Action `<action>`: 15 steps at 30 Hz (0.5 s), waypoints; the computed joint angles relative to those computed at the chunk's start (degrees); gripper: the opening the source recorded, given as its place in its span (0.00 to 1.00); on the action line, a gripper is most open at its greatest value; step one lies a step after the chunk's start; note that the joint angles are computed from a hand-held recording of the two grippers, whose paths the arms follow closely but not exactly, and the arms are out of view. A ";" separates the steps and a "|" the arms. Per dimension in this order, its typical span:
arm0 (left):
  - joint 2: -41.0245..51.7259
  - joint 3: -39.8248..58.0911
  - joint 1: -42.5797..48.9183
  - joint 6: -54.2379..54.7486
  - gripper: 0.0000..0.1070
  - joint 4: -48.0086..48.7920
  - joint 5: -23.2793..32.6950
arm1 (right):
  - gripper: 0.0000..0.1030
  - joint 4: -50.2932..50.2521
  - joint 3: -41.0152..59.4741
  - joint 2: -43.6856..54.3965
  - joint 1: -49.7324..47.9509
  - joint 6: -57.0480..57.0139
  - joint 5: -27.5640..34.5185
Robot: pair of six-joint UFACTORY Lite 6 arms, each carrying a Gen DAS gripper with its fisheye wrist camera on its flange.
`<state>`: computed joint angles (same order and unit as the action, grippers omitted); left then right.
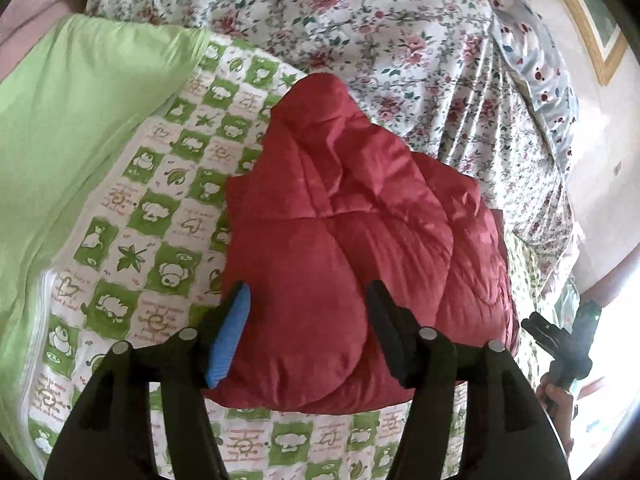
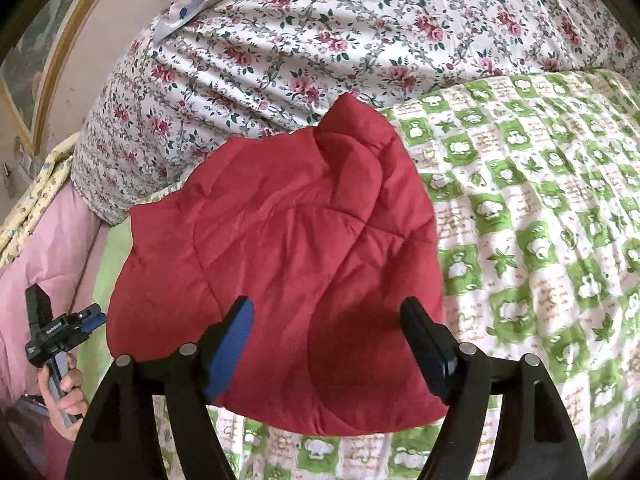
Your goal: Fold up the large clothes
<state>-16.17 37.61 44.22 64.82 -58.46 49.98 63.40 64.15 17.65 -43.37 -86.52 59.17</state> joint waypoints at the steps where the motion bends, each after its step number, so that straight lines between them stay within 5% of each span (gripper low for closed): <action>1: 1.08 0.47 0.19 0.36 0.62 -0.11 -0.15 | 0.76 -0.36 0.91 0.76 -0.30 0.59 0.08; 9: 18.07 9.23 2.41 3.85 0.66 -3.18 3.51 | 0.82 -1.93 14.43 13.70 -0.34 8.43 2.96; 15: 28.67 15.33 0.20 2.77 0.78 -4.43 5.73 | 0.82 -6.34 29.23 27.71 4.04 18.28 4.35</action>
<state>12.50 52.95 44.42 67.58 -62.89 55.71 57.06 93.38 45.36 -39.33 -68.24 63.52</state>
